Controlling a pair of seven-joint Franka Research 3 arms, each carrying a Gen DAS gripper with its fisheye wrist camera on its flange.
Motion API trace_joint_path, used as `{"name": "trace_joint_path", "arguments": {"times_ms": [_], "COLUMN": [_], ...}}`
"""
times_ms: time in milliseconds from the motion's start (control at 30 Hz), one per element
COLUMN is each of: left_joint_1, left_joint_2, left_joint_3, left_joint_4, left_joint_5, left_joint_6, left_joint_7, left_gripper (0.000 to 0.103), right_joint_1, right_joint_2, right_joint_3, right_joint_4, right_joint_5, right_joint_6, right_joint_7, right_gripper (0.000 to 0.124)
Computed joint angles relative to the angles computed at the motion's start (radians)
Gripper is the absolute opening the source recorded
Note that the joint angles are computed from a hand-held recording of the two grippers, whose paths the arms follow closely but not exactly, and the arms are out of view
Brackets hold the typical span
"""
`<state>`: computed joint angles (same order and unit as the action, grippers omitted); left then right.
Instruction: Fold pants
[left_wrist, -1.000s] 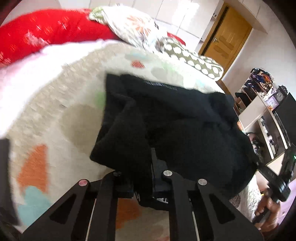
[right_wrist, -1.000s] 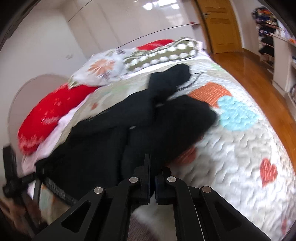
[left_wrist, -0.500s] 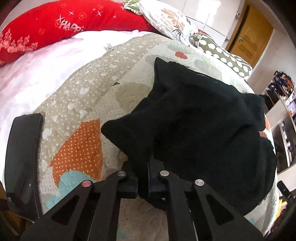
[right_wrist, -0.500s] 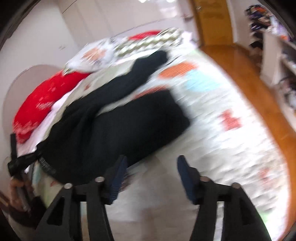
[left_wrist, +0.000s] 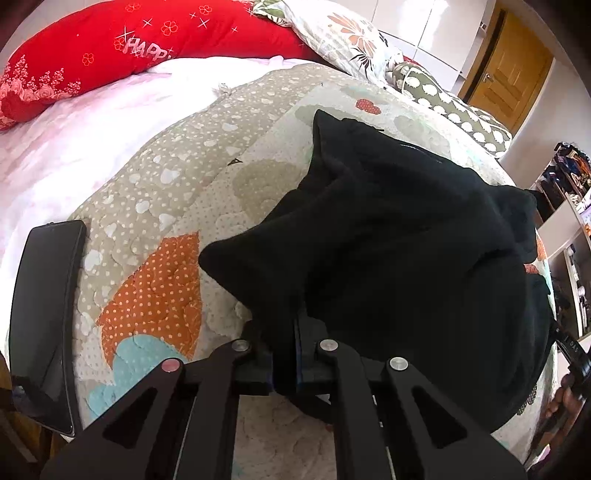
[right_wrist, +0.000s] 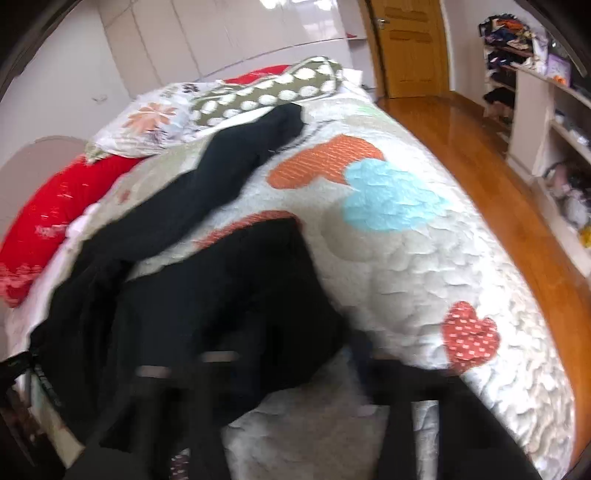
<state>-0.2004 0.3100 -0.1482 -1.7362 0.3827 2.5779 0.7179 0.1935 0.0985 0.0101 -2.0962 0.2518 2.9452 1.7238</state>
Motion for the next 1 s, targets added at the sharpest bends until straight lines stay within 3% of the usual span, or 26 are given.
{"name": "trace_joint_path", "arguments": {"times_ms": [33,167,233,367,500,567,633,767,833,933,1000], "left_joint_1": [0.001,0.012,0.016,0.016,-0.011,-0.014,-0.01,-0.018,-0.011,-0.006,-0.004], "left_joint_2": [-0.004,-0.047,-0.075,-0.119,-0.109,-0.116,-0.129,-0.189,-0.212,-0.217,-0.199], "left_joint_3": [-0.001,-0.015,-0.025,-0.056,-0.056,-0.05,-0.05,-0.026,-0.024,-0.026,-0.031], "left_joint_4": [-0.004,-0.047,-0.078,-0.15,-0.164,-0.175,-0.177,-0.202,-0.211,-0.203,-0.179], "left_joint_5": [-0.003,-0.033,-0.049,-0.112,-0.106,-0.105,-0.116,-0.015,0.014,0.059,0.065], "left_joint_6": [0.003,0.038,0.064,0.108,0.075,0.081,0.066,0.026,0.028,0.047,0.063], "left_joint_7": [0.0,0.025,0.044,0.108,0.108,0.088,0.091,0.016,-0.012,-0.05,-0.047], "left_gripper": [0.005,0.005,0.005,0.005,0.006,0.009,0.013,0.016,0.023,0.037,0.052], "right_joint_1": [0.017,-0.025,-0.108,-0.184,-0.22,-0.265,-0.277,-0.29,-0.25,-0.128,-0.074], "right_joint_2": [-0.035,-0.185,-0.29,-0.416,-0.393,-0.367,-0.379,-0.427,-0.442,-0.4,-0.358], "right_joint_3": [-0.016,0.008,0.058,0.093,0.118,0.162,0.171,0.172,0.14,0.071,0.054], "right_joint_4": [-0.034,-0.162,-0.243,-0.346,-0.355,-0.335,-0.336,-0.329,-0.328,-0.285,-0.247], "right_joint_5": [0.004,-0.066,-0.214,-0.261,-0.301,-0.41,-0.483,-0.577,-0.547,-0.407,-0.323], "right_joint_6": [0.032,0.087,0.079,0.008,-0.109,-0.16,-0.169,-0.17,-0.118,-0.077,-0.075], "right_joint_7": [0.002,0.047,0.163,0.207,0.236,0.323,0.4,0.495,0.458,0.274,0.179], "right_gripper": [0.012,0.012,0.012,0.012,0.012,0.017,0.033,0.039,0.044,0.049,0.049]}}
